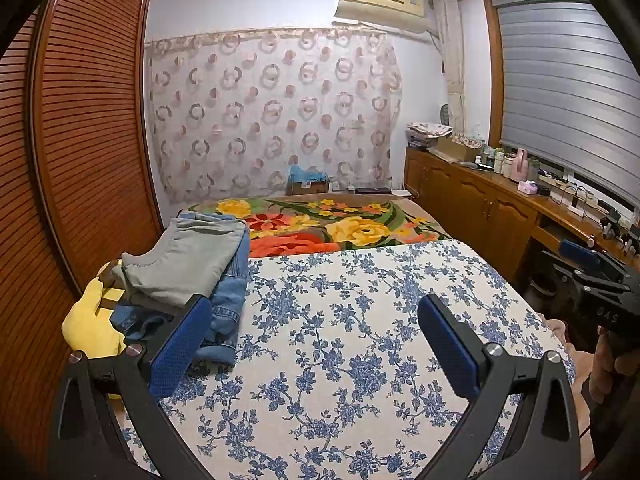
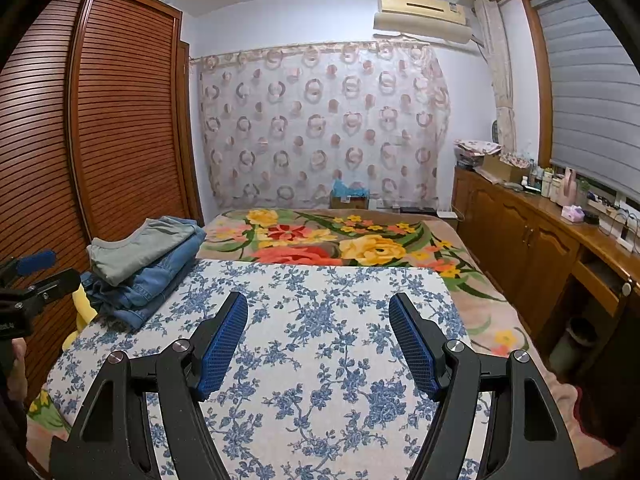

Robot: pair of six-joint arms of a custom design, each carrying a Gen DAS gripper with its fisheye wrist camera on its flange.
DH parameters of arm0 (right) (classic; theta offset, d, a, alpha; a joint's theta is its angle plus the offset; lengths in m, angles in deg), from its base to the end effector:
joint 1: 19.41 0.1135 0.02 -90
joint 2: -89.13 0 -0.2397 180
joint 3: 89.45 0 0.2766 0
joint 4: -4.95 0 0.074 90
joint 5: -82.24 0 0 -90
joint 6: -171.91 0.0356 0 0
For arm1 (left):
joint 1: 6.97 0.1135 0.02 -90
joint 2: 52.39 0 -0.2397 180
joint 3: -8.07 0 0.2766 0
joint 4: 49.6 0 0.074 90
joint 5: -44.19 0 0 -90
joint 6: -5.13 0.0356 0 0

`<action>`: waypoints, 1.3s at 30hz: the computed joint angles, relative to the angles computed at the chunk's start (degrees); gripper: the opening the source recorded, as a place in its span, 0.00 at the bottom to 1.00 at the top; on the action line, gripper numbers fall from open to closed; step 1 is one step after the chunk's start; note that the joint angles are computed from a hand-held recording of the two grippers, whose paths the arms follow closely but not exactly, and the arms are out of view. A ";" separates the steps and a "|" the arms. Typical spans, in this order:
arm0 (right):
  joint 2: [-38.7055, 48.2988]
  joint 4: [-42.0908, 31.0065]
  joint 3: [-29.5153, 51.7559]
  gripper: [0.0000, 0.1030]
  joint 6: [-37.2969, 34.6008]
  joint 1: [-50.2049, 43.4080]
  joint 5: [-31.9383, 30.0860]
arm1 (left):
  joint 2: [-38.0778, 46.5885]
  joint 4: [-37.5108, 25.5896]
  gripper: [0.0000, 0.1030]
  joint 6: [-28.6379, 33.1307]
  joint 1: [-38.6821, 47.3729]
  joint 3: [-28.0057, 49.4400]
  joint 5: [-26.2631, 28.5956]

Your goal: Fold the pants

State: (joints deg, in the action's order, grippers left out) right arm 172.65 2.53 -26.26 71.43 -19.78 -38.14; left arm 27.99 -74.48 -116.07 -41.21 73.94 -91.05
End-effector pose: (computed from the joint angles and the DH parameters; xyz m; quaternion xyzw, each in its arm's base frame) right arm 0.3490 0.0158 0.2151 -0.2153 0.7877 0.1667 0.5526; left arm 0.2823 -0.1616 0.2177 -0.1422 0.8386 0.0793 0.5199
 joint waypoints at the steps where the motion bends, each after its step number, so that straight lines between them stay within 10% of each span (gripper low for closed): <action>1: 0.17 0.03 0.15 0.73 0.05 0.00 0.08 | -0.20 0.30 1.00 0.15 0.11 -0.34 -0.07; 39: 0.80 1.92 -0.48 0.73 0.65 -0.03 0.21 | -0.67 1.08 1.00 0.64 0.55 -1.16 -0.21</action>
